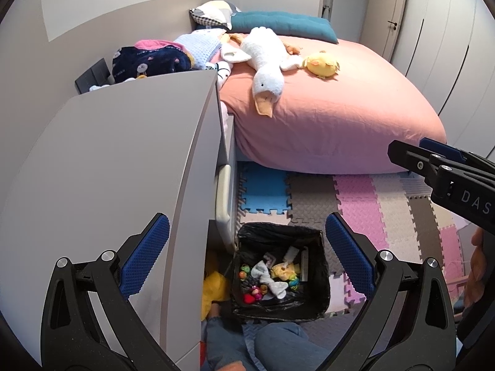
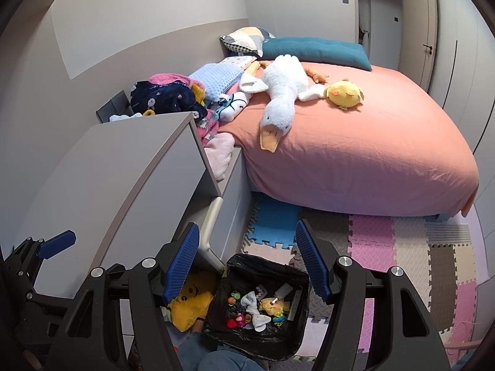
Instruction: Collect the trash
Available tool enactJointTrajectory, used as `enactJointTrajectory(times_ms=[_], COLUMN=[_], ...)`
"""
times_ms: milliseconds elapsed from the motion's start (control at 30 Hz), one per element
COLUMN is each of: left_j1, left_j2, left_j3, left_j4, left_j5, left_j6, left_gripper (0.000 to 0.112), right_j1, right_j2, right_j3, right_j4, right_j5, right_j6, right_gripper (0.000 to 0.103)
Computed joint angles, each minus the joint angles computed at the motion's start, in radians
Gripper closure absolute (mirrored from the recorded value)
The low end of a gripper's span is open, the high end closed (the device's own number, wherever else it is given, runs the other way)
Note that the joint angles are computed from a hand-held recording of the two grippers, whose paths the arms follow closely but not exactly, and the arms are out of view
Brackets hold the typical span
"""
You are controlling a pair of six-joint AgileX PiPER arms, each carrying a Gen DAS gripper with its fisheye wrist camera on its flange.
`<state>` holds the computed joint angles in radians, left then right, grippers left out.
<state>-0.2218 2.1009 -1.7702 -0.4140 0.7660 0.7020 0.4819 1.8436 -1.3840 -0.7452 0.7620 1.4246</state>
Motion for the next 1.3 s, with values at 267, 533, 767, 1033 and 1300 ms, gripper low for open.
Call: enactJointTrajectory(times_ms=[267, 533, 767, 1033, 1300], left_j1=[-0.008, -0.009, -0.01, -0.017, -0.011], left_j2=[-0.016, -0.02, -0.021, -0.031, -0.028], left_j3=[0.031, 0.035, 0.034, 0.055, 0.05], left_j4=[0.001, -0.014, -0.006, -0.002, -0.008], left_j5=[-0.035, -0.031, -0.04, -0.058, -0.049], left_j6=[0.014, 0.036, 0.025, 0.034, 0.026], left_gripper=[0.015, 0.015, 0.015, 0.015, 0.015], right_j1=[0.0, -0.004, -0.004, -0.006, -0.008], right_j2=[0.0, -0.006, -0.008, -0.009, -0.016], right_j3=[-0.002, 0.011, 0.012, 0.016, 0.028], right_j4=[0.002, -0.003, -0.002, -0.002, -0.006], right_j5=[0.001, -0.007, -0.005, -0.007, -0.013], right_j6=[-0.002, 0.002, 0.002, 0.004, 0.007], right_gripper=[0.037, 0.037, 0.037, 0.037, 0.037])
